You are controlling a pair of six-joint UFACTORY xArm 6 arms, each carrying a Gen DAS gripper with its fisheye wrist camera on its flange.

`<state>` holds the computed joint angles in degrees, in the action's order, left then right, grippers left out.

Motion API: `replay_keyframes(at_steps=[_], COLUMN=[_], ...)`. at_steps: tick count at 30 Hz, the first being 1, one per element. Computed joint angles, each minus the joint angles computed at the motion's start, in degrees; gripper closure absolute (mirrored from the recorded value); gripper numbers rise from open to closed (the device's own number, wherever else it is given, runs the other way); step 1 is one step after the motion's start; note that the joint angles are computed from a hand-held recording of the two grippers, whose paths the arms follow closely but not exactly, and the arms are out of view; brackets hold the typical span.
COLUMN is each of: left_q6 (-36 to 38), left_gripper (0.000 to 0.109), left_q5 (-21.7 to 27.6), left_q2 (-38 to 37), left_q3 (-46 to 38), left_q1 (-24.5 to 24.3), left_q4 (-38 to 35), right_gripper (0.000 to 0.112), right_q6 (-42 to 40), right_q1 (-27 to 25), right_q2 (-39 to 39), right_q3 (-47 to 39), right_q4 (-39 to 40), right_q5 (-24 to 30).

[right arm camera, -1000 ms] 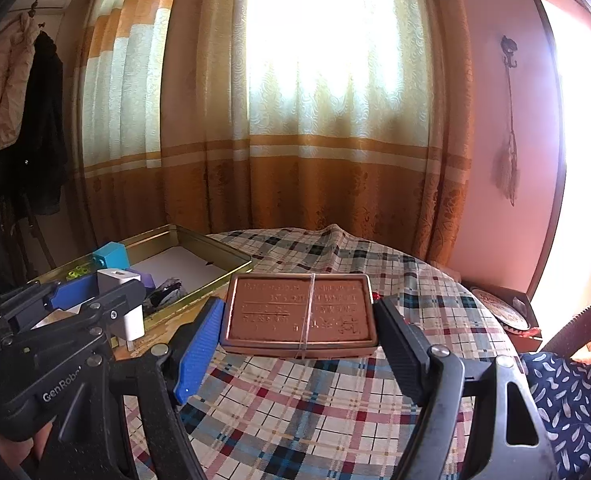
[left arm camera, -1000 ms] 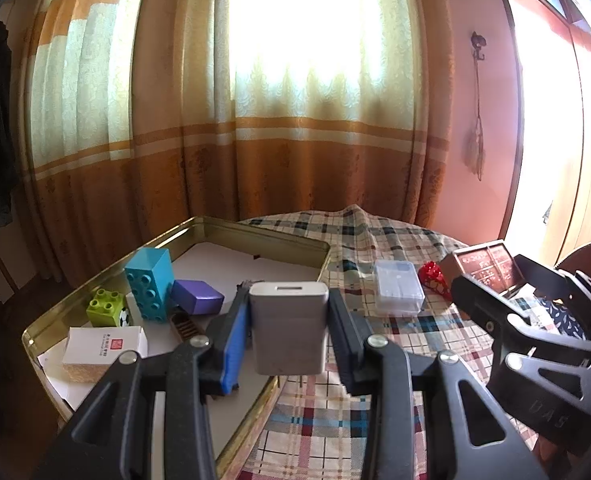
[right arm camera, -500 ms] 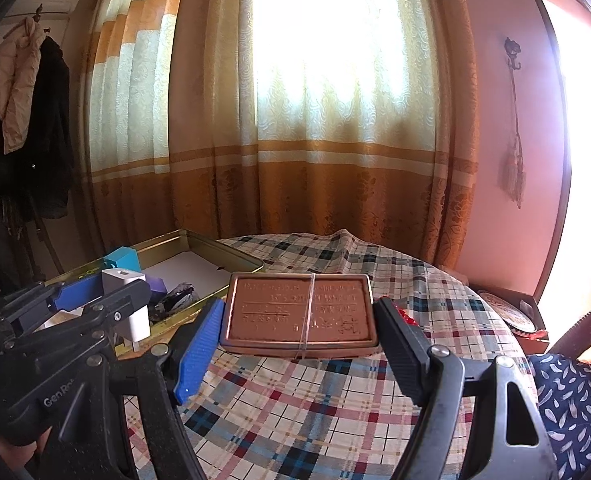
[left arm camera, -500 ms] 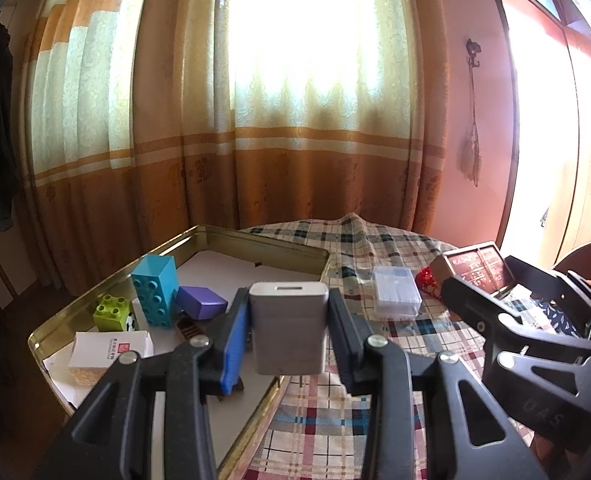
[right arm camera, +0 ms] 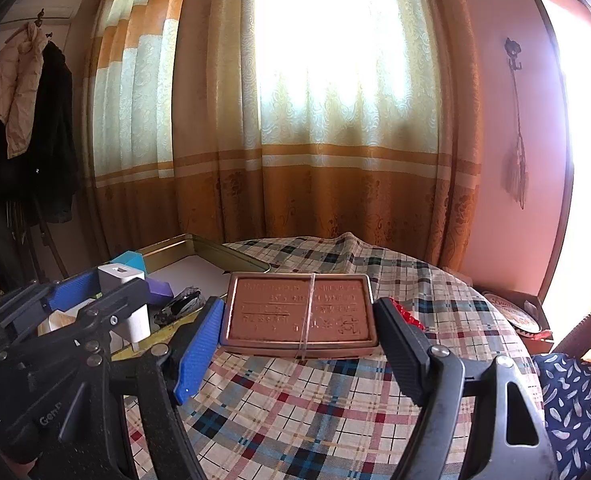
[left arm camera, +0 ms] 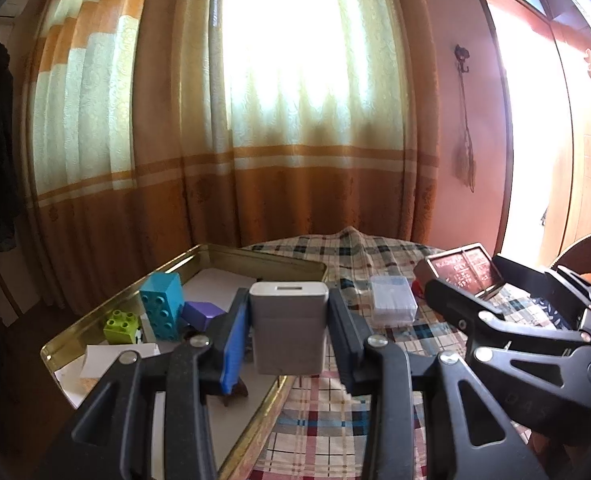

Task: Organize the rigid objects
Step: 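Carry the white box and copper tin over the tray with both tools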

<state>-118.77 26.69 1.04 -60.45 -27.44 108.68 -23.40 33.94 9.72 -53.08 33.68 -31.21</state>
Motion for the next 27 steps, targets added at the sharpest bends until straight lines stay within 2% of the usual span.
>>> replay_keyframes(at_steps=[11, 18, 23, 27], left_q6=[-3.3, -3.5, -1.8, 1.4], left_gripper=[0.072, 0.072, 0.072, 0.072], left_q5=[1.4, 1.1, -0.2, -2.0], left_q2=[-2.3, -3.6, -3.8, -3.7], left_q3=[2.6, 4.1, 4.3, 4.2], left_q1=[1.6, 3.6, 6.0, 8.3], left_q4=[1.3, 0.0, -2.8, -6.2], right_gripper=[0.035, 0.035, 0.035, 0.035], right_q6=[0.8, 2.1, 7.6, 7.9], right_q1=[0.3, 0.9, -0.4, -0.4], right_q2=[0.0, 0.6, 1.1, 2.6], right_q3=[0.3, -0.5, -1.6, -4.9], right_q4=[-1.2, -5.1, -11.3, -12.8], right_q5=[-0.7, 0.7, 3.4, 7.0])
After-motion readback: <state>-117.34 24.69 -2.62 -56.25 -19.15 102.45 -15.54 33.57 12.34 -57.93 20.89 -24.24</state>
